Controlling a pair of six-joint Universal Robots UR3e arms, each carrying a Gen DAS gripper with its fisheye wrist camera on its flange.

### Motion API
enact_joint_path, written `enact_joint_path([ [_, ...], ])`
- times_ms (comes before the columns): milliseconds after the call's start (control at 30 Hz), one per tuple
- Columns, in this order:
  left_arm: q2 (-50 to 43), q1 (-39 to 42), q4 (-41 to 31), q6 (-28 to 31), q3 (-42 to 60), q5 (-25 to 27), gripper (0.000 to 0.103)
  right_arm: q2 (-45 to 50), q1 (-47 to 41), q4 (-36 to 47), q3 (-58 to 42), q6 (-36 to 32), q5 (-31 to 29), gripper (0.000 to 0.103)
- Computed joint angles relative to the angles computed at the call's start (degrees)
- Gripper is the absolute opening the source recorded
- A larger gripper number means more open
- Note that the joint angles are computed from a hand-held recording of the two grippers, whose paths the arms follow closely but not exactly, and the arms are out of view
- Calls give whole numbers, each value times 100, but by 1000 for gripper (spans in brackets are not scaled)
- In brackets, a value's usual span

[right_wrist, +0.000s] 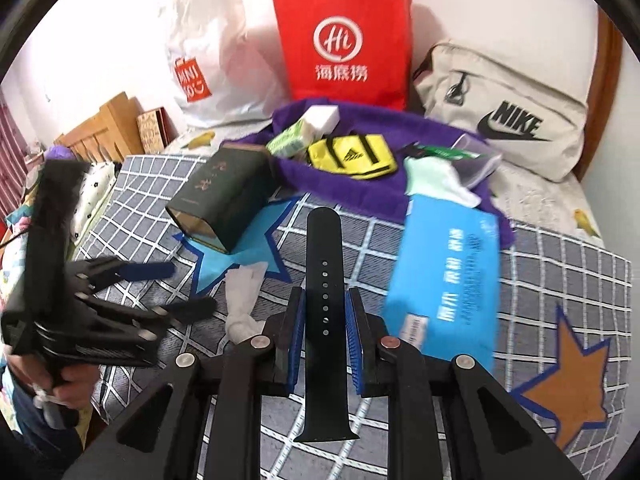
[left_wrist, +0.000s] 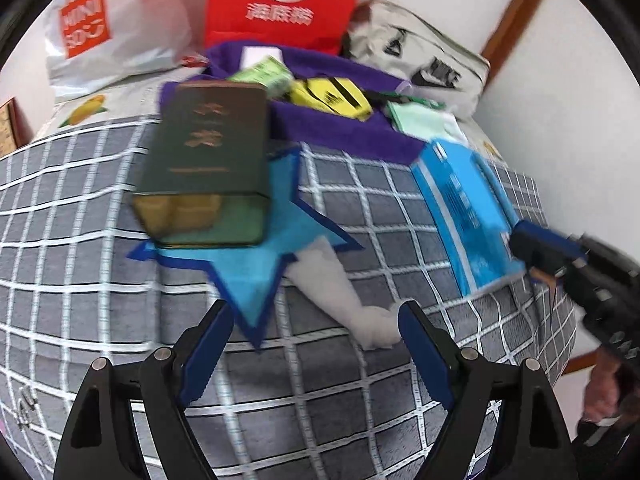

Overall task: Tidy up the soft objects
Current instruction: 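Grasp the crumpled white tissue with left gripper while right lifts the strap, then carry the tissue with left gripper while right carries the strap onto the purple towel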

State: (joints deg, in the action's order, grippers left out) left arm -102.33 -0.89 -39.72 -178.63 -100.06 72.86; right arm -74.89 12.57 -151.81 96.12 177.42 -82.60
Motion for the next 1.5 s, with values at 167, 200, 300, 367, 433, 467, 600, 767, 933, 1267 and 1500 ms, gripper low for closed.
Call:
enact_joint_path([
  [167,-481,-407,-27,-57,362,220,84,-343,-252,-103,371,-94,127,20],
  [200,-603,-517,-20,-59,454,320,84,-398,-316,-115,442,-111,150,20],
  [300,-864,-784,-15,-29,681,712,83,-537,-457,-157,631,-169,230,20],
  [367,-967,-949,108,17,744,999,82,-566,-534,-165,686,-183,262,20],
  [433,-1010,-996,168,7,777,1103,80,-582,-577,-171,723,-180,288,20],
  [467,-1022,-997,254,12,754,1107,75,-589,-606,-177,743,-188,310,20],
  [600,-1105,-1056,294,80,884,1285,40,-612,-672,-171,821,-209,434,20],
  [767,-991,-1010,152,26,921,1175,29,-638,-705,-143,843,-223,540,20],
  [933,-736,-905,15,-90,932,1078,29,-666,-742,-75,812,-240,599,20],
  [1267,-365,-688,-285,-197,1331,913,29,-561,-827,285,378,-259,766,20],
  [1500,-255,-541,-526,-200,1704,830,29,-423,-858,483,-4,-293,769,20],
])
